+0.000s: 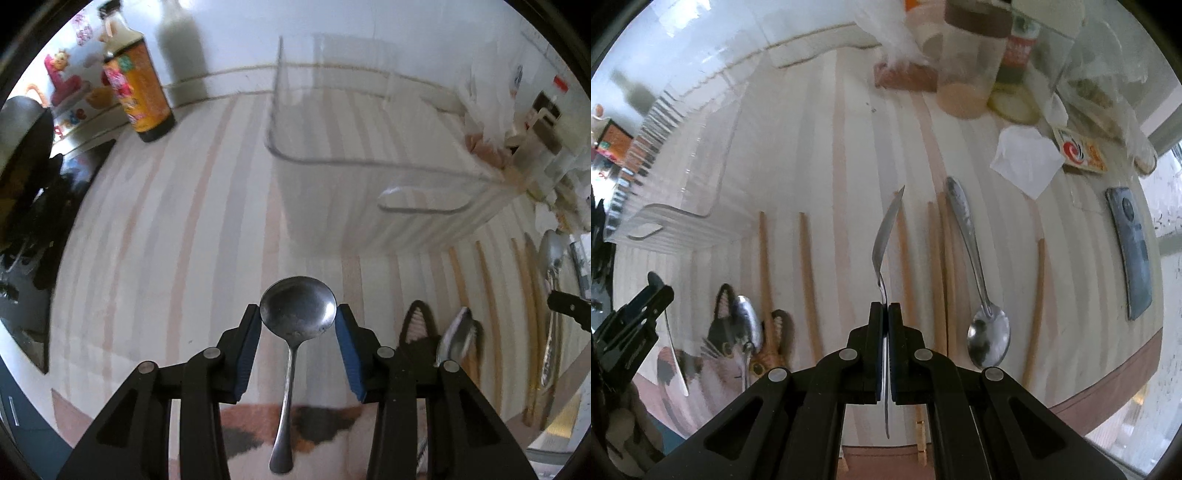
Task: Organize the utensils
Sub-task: 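Carry both spoons to the clear plastic box and open both grippers inside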
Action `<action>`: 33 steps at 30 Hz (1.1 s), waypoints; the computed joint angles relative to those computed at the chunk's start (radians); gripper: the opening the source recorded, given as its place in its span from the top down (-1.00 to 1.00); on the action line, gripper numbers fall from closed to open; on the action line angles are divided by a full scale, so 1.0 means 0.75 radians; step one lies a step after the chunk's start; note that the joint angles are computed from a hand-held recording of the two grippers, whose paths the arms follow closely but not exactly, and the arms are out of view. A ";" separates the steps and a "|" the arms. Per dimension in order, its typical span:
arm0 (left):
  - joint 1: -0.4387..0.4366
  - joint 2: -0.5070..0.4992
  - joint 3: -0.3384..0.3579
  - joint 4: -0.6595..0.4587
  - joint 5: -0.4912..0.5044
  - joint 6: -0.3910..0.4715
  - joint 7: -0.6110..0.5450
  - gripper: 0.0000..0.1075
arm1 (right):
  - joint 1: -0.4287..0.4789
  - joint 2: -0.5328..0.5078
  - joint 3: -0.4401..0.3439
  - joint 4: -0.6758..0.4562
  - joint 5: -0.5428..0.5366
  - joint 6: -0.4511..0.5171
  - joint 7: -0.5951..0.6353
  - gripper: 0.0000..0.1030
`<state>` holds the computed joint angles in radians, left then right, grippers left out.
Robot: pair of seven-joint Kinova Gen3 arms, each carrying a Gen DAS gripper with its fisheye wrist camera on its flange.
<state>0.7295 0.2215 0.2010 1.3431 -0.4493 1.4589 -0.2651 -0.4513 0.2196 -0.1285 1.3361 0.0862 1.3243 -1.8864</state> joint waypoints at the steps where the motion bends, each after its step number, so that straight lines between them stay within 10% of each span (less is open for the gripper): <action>1: 0.016 -0.012 0.003 -0.012 -0.014 0.026 0.016 0.30 | 0.001 -0.011 -0.002 0.001 -0.003 -0.006 0.005 0.96; 14: 0.057 -0.054 0.020 -0.471 -0.294 0.315 -0.086 0.30 | 0.034 -0.084 -0.032 -0.255 -0.159 -0.036 0.103 0.96; 26: -0.378 0.124 -0.092 -0.737 0.271 0.134 -0.391 0.29 | -0.088 0.364 -0.017 -0.883 -0.295 0.192 0.091 0.96; 33: -0.409 0.178 -0.179 -0.732 0.406 0.173 -0.433 0.24 | -0.108 0.581 0.009 -1.144 -0.333 0.371 0.051 0.78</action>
